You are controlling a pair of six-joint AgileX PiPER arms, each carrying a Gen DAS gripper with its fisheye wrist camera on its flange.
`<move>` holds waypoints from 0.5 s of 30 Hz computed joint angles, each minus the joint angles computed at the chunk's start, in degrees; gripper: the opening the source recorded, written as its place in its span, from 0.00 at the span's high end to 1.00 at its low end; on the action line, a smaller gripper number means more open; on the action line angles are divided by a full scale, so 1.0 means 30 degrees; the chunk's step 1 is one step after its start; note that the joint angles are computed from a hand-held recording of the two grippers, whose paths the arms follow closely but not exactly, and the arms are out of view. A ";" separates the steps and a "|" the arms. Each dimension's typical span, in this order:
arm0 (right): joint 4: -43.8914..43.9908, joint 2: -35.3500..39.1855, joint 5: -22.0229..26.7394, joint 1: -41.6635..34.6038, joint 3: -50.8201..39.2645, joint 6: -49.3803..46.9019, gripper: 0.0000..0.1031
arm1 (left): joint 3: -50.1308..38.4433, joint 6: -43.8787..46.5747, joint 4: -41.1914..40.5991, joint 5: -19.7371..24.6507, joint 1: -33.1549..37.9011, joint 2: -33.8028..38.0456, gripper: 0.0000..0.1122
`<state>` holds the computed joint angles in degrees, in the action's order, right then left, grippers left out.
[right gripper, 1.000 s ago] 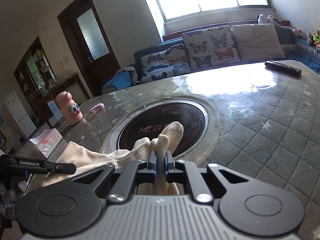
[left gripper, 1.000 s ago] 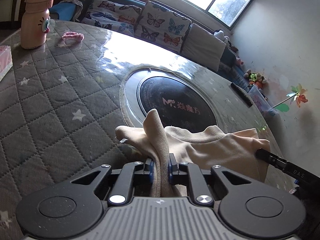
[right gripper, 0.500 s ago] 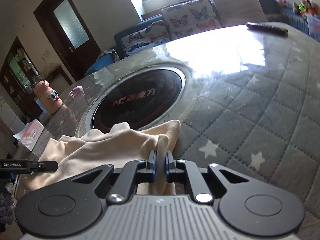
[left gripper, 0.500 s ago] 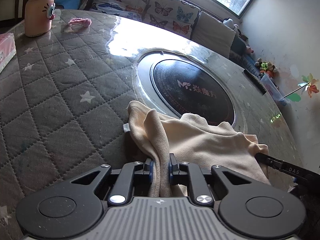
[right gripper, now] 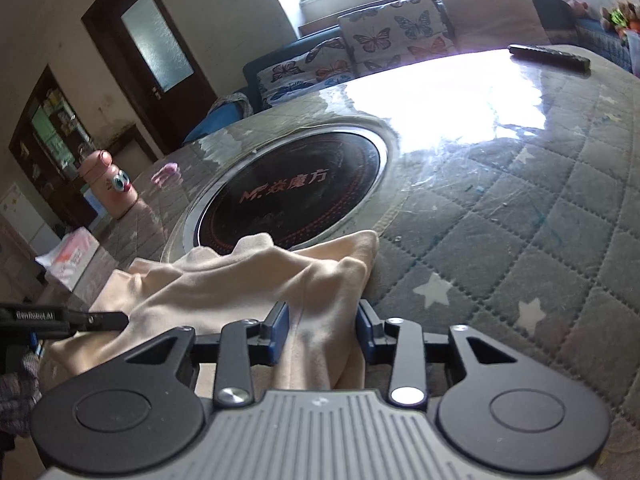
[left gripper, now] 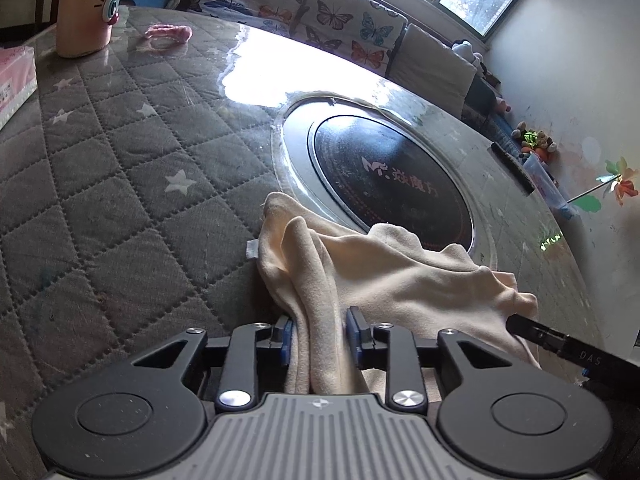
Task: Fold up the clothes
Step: 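Lift the folded cream shirt with both grippers and carry it off the hob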
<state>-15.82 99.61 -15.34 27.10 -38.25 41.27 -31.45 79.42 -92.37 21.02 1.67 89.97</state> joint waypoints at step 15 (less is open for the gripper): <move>0.7190 -0.0821 0.0520 0.1234 0.0032 -0.7017 0.89 | 0.0226 0.0149 -0.0523 -0.0235 -0.0376 -0.0656 0.87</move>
<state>5.75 97.15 -13.78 30.80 -38.16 20.22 -30.77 79.87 -93.94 20.31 0.54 88.01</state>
